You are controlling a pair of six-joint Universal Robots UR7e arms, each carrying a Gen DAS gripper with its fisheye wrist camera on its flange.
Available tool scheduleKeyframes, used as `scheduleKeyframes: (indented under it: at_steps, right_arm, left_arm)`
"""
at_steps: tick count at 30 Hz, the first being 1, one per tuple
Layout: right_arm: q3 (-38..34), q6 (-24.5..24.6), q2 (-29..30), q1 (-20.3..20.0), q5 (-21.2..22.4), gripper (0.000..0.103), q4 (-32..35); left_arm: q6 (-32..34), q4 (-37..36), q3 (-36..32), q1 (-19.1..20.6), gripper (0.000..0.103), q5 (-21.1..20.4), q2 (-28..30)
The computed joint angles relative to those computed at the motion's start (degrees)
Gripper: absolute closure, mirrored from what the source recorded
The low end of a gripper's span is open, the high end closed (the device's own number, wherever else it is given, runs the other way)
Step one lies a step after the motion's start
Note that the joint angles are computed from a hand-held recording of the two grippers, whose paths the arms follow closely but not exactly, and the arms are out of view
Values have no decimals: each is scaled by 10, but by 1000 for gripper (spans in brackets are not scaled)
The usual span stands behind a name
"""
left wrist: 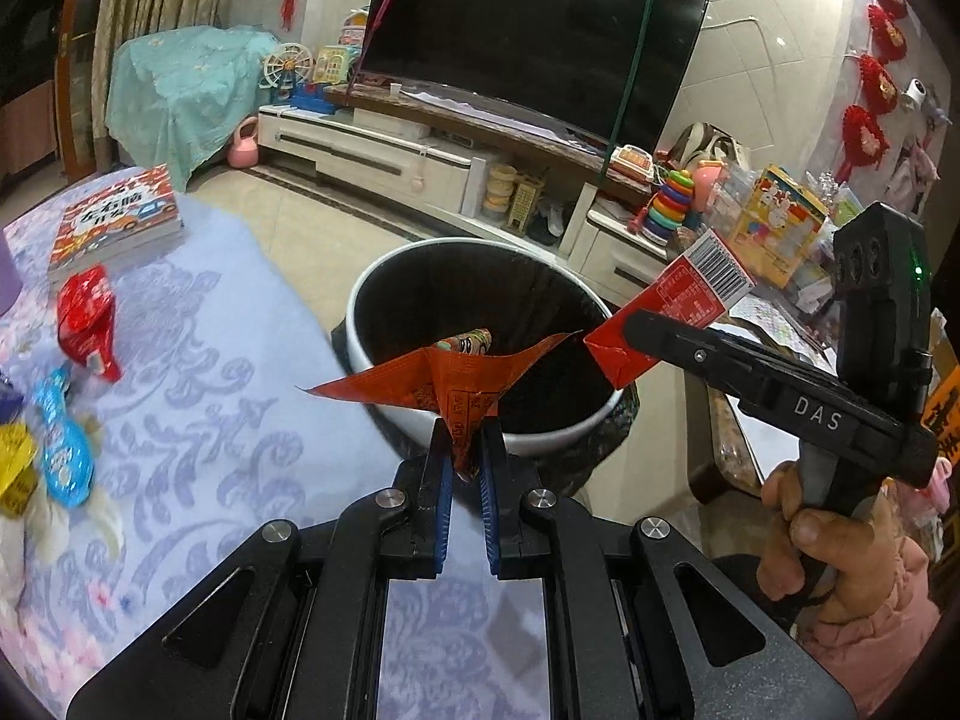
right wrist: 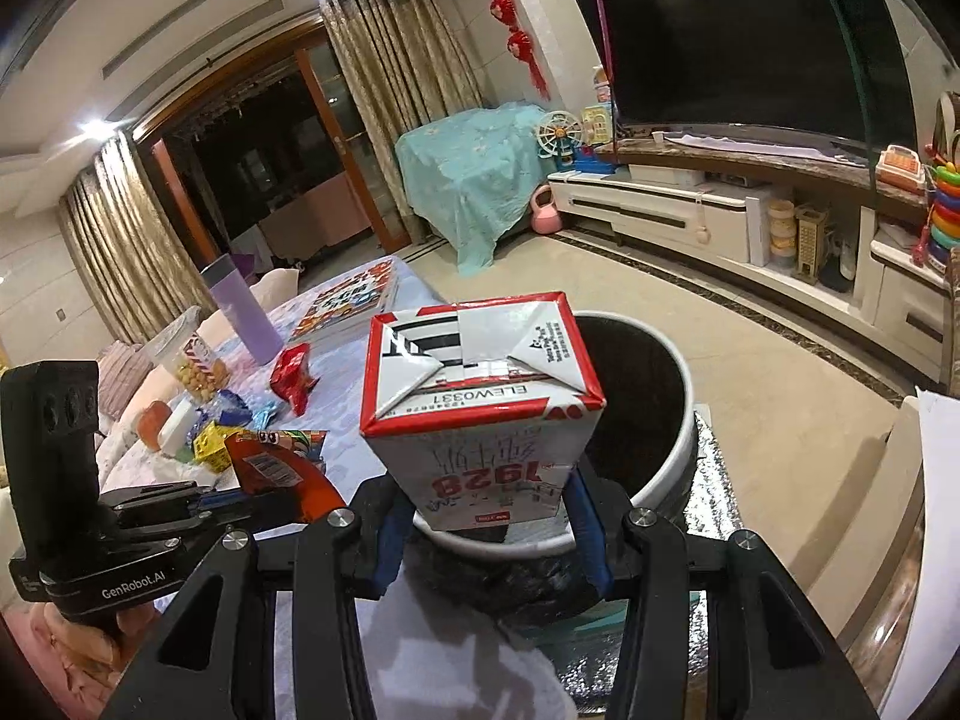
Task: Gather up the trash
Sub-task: 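Carry the orange bag and carton over the bin and open both grippers, then move both grippers back over the table toward the tissue and blue packet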
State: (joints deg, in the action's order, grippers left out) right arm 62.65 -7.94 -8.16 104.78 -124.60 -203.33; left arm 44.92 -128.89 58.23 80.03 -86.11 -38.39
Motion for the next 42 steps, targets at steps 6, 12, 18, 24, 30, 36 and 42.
scheduleKeyframes:
  at_steps: [6, 12, 18, 24, 30, 36, 42]
  right_arm:
    - [-3, 5, -6, -8, -3, 56, 23]
    - [-6, 10, -14, -16, -5, 56, 50]
    - [-14, 13, -17, -22, -6, 56, 69]
    - [-34, 20, -10, -24, -16, 56, 105]
    - [-40, 40, -12, -27, -18, 53, 135]
    - [-41, 45, -11, -22, -30, 36, 129]
    - [-44, 39, 3, -10, -33, 25, 93]
  left_arm:
    - [4, 4, -24, -9, 95, 11, 23]
    - [-9, 34, -69, -13, 95, 27, 55]
    - [-19, 65, -107, -14, 95, 35, 81]
    - [-22, 87, -129, -13, 90, 34, 93]
    - [-15, 87, -130, -11, 74, 43, 93]
    - [-32, 68, -120, -1, 64, 38, 79]
    - [-52, -4, -54, 18, 50, 27, 34]
